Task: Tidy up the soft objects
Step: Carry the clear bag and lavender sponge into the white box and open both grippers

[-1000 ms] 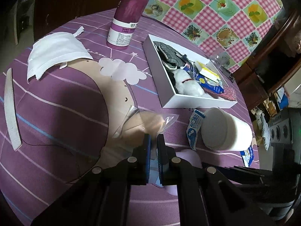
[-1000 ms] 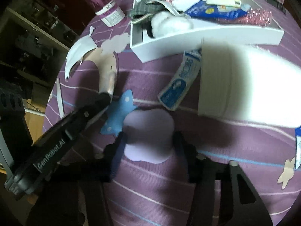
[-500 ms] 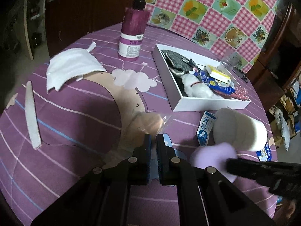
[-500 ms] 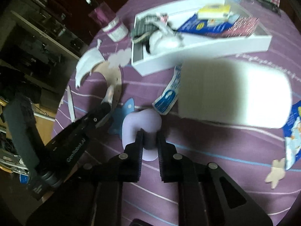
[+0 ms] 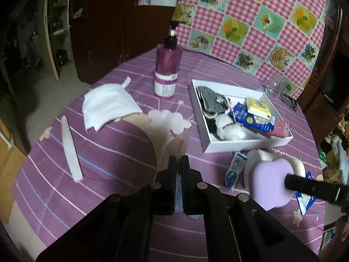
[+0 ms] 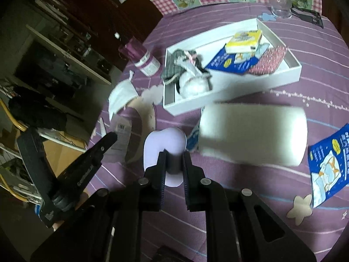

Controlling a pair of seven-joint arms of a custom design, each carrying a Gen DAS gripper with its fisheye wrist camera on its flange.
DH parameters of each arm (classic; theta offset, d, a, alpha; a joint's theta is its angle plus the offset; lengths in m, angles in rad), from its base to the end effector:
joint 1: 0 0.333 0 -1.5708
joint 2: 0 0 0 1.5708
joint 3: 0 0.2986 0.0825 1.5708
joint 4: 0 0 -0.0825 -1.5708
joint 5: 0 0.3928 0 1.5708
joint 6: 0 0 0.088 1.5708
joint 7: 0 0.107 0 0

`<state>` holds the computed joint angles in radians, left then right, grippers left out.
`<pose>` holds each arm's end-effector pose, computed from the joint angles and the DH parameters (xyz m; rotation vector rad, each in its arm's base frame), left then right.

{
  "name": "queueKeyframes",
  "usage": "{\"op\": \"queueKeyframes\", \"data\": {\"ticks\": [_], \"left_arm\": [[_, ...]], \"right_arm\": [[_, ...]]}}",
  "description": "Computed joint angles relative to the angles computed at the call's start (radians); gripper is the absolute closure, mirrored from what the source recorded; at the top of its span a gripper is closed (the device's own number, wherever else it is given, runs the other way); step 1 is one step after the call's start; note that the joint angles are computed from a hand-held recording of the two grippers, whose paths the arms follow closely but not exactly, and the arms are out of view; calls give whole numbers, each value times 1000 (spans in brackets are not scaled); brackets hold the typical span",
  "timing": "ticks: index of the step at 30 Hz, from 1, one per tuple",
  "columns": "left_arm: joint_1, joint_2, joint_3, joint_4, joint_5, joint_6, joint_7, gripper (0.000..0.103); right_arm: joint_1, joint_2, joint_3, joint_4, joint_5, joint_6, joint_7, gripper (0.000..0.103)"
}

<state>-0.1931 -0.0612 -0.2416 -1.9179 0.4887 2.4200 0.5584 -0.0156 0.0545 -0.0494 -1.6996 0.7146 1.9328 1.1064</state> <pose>0.5405 -0.2519 0.5604 -2.0820 1.5418 -0.7008 0.6103 0.0062 0.5630 -1.8963 1.5526 0.2463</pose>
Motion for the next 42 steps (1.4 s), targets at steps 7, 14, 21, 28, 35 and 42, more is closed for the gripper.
{"op": "queueKeyframes", "data": {"ticks": [7, 14, 21, 28, 35, 42], "left_arm": [[-19, 61, 2, 143, 70, -91, -22, 101], [-72, 183, 33, 330, 136, -176, -17, 101], [-146, 405, 98, 642, 119, -256, 54, 102], [-201, 631, 167, 933, 21, -272, 139, 102], [-224, 719, 205, 1024, -44, -284, 206, 102], [-218, 733, 211, 1032, -92, -277, 246, 102]], "right_arm": [[-44, 118, 9, 184, 79, -46, 42, 87], [-91, 240, 50, 349, 92, -40, 118, 87], [-135, 415, 106, 578, 82, -17, 237, 89], [-182, 535, 174, 683, 84, 51, 290, 97], [-191, 592, 180, 739, 10, 41, 338, 100], [-193, 588, 185, 738, -34, 28, 348, 100]]}}
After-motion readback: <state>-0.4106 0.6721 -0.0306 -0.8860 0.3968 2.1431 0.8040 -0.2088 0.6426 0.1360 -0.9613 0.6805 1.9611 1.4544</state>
